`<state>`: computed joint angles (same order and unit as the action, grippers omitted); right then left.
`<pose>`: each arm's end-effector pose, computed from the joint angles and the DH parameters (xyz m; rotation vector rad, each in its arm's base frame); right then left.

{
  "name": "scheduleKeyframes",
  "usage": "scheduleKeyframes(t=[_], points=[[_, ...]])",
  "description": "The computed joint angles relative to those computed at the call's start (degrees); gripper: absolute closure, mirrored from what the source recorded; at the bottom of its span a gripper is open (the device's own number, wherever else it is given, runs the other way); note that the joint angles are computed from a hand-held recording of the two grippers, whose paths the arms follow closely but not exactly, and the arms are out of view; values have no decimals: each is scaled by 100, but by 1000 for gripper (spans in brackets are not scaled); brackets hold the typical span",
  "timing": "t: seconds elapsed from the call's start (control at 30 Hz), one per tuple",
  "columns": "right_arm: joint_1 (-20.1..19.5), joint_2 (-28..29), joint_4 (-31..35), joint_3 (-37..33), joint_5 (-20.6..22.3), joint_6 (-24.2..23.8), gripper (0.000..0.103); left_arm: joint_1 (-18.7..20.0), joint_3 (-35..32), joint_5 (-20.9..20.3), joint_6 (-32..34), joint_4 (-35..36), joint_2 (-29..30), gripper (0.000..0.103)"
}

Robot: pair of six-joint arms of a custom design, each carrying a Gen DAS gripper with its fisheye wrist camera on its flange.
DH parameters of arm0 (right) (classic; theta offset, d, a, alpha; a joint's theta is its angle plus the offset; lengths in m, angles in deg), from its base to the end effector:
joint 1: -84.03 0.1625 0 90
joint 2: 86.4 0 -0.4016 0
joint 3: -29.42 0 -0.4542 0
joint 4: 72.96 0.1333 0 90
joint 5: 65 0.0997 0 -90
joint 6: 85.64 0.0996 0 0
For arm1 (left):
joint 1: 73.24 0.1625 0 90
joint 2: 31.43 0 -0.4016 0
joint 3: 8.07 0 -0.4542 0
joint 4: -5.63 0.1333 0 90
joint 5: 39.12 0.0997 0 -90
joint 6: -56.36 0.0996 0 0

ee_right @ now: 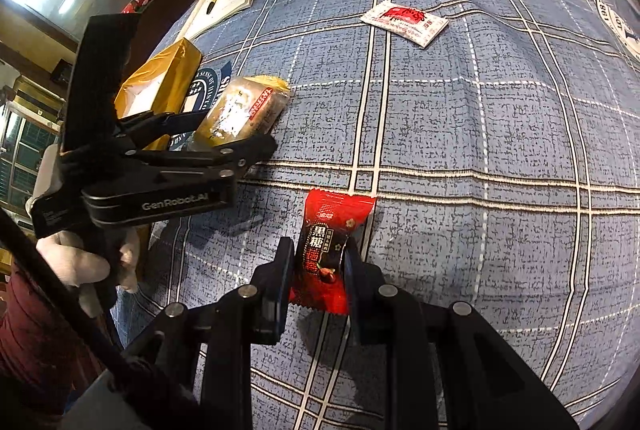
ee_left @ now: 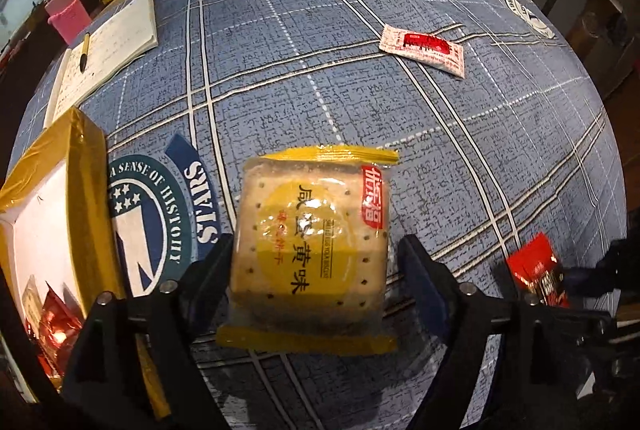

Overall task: Organize snacks
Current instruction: 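Lift the cracker packet with the left gripper while the right gripper holds the red candy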

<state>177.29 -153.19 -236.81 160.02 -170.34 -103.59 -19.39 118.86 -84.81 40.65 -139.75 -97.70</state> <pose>0.1337 -0.4668 0.0468 0.4909 -2.8051 0.1991 -0.1175 -0.5048 0.0541 0.4678 2.3421 -0.3261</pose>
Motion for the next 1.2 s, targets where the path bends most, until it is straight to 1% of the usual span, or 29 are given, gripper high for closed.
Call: scheduleKeyframes(t=[0.03,0.07,0.1,0.17,0.2,0.23,0.27,0.3,0.33,0.5,0.6,0.67,0.73,0.83,1.0,1.07,1.2], points=[[12,18,-17,-5,1,10,80,-4,22,-16,62,-125,39,11],[16,-2,-20,12,12,19,80,-22,55,7,118,-207,64,9],[22,-13,-23,21,25,34,80,-39,101,34,145,-360,90,8],[31,-59,-40,59,41,51,80,-39,88,43,67,-387,119,8],[37,-85,-41,74,46,54,80,-43,103,41,-24,-376,92,9],[44,-128,-47,104,45,50,80,-59,134,64,-157,-403,57,17],[55,-154,-51,119,39,49,80,-112,174,209,-313,-386,37,23],[63,-199,-58,147,33,41,80,-117,186,248,-308,-432,17,33],[68,-229,-59,168,27,36,80,-105,197,171,-398,-400,-41,33],[86,-429,-84,284,17,-11,80,-201,438,132,-853,-347,-290,33],[92,-574,-105,369,44,-45,80,-460,711,199,-1300,-278,-607,33],[102,-660,-111,411,70,-71,80,-711,869,293,-1698,-121,-826,33],[122,-778,-102,462,111,-109,80,-978,986,457,-2100,137,-1033,33],[151,-888,-64,485,177,-199,80,-1347,1124,621,-2739,706,-1424,33],[263,-1177,11,586,259,-392,80,-1986,1266,1006,-4102,2077,-2107,33],[353,-1297,-9,634,268,-523,80,-2174,1277,1132,-4514,2525,-2270,33],[527,-1494,-120,714,209,-824,80,-2640,1226,1403,-5576,3760,-2583,33]])
